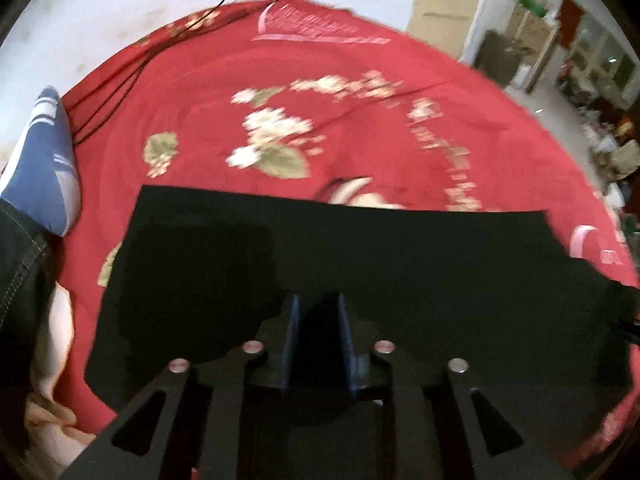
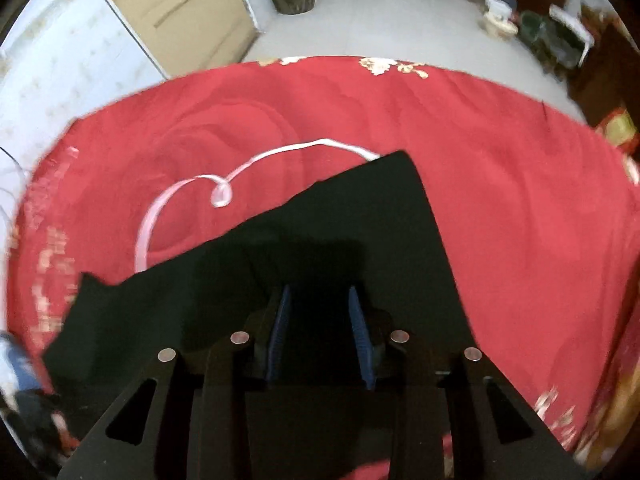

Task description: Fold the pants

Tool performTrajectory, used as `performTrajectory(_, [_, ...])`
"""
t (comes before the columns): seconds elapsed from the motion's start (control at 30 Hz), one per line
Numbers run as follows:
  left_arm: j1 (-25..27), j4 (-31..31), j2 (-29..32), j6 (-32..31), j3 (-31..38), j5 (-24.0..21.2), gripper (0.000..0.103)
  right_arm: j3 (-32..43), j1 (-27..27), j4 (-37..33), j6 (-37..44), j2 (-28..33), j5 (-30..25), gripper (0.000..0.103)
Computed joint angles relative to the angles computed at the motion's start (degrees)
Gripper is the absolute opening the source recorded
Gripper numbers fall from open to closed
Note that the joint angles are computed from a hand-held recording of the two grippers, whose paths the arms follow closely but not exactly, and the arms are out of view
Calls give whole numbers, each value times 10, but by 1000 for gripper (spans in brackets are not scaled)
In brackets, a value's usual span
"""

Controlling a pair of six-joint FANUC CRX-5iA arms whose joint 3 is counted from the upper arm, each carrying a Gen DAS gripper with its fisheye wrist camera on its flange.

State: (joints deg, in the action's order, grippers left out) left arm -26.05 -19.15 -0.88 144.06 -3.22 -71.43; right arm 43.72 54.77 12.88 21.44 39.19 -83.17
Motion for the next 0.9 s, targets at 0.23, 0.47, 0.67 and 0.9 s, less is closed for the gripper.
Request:
performTrajectory(0.23, [-27, -51, 8, 9, 32, -41, 27, -19, 22, 40, 34, -2, 30, 32])
performTrajectory(0.47, [14, -70, -34, 63, -16, -72, 46, -19, 42, 16, 111, -6, 100, 40])
performTrajectory(0.67, [-37, -60, -36, 65, 8, -55, 45, 26, 54, -28, 176, 20, 101, 40])
performTrajectory(0.9, [-77, 4, 25, -37, 36, -12, 45, 192, 76, -68, 247, 117, -57, 41])
